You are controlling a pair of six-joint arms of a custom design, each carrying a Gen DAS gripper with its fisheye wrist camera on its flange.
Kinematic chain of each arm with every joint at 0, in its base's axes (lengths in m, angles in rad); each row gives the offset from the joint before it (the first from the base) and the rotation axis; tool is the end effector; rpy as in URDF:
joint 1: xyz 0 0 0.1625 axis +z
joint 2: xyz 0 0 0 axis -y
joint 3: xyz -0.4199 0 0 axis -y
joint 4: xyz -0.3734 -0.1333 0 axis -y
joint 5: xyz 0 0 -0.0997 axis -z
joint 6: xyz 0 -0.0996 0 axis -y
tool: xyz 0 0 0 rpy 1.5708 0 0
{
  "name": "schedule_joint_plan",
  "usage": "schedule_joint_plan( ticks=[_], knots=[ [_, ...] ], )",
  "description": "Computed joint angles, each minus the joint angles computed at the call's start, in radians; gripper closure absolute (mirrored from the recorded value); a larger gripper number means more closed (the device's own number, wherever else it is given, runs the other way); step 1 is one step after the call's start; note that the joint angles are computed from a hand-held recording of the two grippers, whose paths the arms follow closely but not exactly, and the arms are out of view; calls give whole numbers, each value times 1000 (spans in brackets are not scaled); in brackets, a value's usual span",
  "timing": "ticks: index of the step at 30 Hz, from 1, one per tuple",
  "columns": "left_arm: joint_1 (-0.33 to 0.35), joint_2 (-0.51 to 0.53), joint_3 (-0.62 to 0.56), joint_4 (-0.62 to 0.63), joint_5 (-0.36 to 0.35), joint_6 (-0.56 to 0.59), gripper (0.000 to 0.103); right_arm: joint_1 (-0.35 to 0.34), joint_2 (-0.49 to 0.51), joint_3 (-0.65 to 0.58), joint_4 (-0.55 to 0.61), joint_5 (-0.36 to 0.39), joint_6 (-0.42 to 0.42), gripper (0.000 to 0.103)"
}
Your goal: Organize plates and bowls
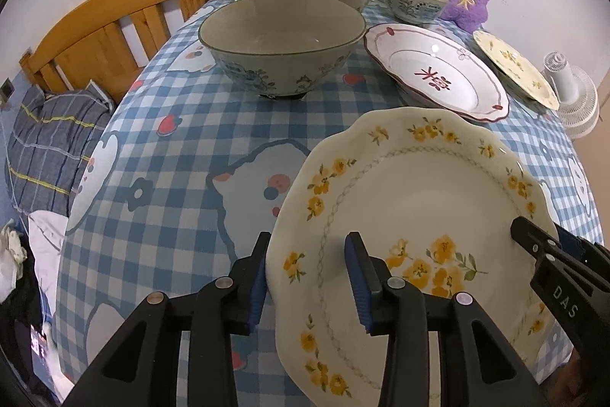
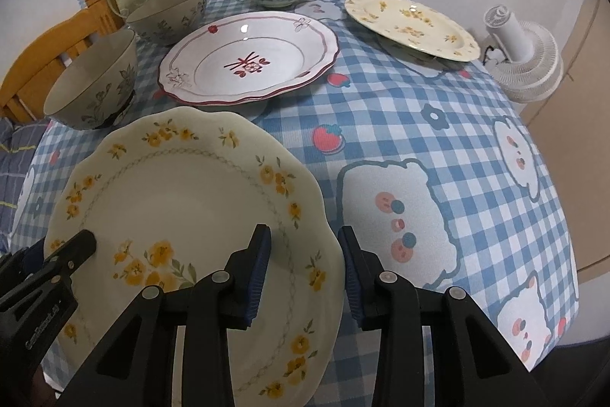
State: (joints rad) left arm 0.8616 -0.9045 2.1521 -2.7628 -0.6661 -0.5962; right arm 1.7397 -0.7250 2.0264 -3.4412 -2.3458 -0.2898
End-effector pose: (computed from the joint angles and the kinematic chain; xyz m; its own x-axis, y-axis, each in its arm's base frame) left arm -0.1483 -0.4977 0.0715 -0.7296 -0.0650 -0.6808 0.2907 0.8716 -0.3948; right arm 0.1528 -0.5177 0.0748 -0.6951 0.0037 0.7189 -0.3551 0.8677 -0.3479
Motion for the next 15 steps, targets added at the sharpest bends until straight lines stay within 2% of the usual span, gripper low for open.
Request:
schedule_joint_plan(
  ticks=[3,8,10,13,15],
  knots=[
    [-7,10,-6,19,23,-30,63,-7,-3,4,-6,24,-48,62],
    [-8,19,-20,36,40,-77,63,-5,-17,5,36,21,-46,62],
    [-13,18,-37,94,47,-132,63,-5,-26,8,57,20,-35,62],
    [-31,33,-49,138,100,-186,63,-6,-30,12,49,23,-52,62],
    [-36,38,-54,148,97,-189,64,-5,-36,14,38,14,-49,62]
  ],
)
